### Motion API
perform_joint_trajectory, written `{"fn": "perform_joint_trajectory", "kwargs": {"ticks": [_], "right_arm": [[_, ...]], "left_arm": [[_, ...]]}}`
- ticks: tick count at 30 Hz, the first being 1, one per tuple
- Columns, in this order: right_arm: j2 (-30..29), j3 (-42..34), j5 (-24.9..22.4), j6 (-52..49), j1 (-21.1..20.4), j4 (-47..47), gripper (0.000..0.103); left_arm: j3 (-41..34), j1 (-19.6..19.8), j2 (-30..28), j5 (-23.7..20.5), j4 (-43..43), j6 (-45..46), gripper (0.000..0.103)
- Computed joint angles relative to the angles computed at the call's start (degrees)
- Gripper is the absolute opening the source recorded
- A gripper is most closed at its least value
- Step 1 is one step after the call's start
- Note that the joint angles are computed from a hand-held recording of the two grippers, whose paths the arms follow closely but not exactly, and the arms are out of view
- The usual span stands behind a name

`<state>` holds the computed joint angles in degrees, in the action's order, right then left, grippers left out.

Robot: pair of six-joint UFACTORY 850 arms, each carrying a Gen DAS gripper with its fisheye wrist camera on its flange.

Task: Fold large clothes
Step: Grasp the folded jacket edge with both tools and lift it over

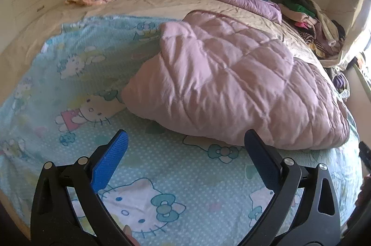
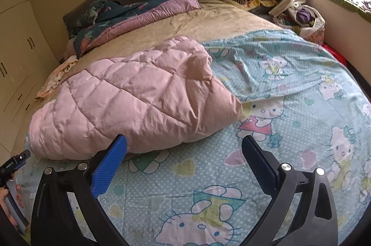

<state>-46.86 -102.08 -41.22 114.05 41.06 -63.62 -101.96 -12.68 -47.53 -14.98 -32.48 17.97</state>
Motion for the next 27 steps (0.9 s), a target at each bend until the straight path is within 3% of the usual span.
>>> {"fn": "perform_joint_trajectory", "kwargs": {"ticks": [9,14,18,27], "right_arm": [[-1.6,-0.1,9.6,5.2,-3.3,3.5,0.099],[-3.6,-2.6,11.3,4.2,-4.6,5.7,0.099],[-4.3,-2.2,16.5,8.5,-6.3,5.3,0.099],[-6.6,-3.3,22.1,23.6,-8.8,-5.1,0.099]], "left_arm": [[-7.3,2.6,-6.4,-9.2,-22.4,9.7,0.094],[-13.9,3.6,-11.8,-16.0,-30.6,9.2,0.094],[-19.4,4.4,-16.4,-21.2,-36.0,6.7,0.095],[-27.6,3.2,-21.7,-20.3,-34.2,3.2,0.095]]}}
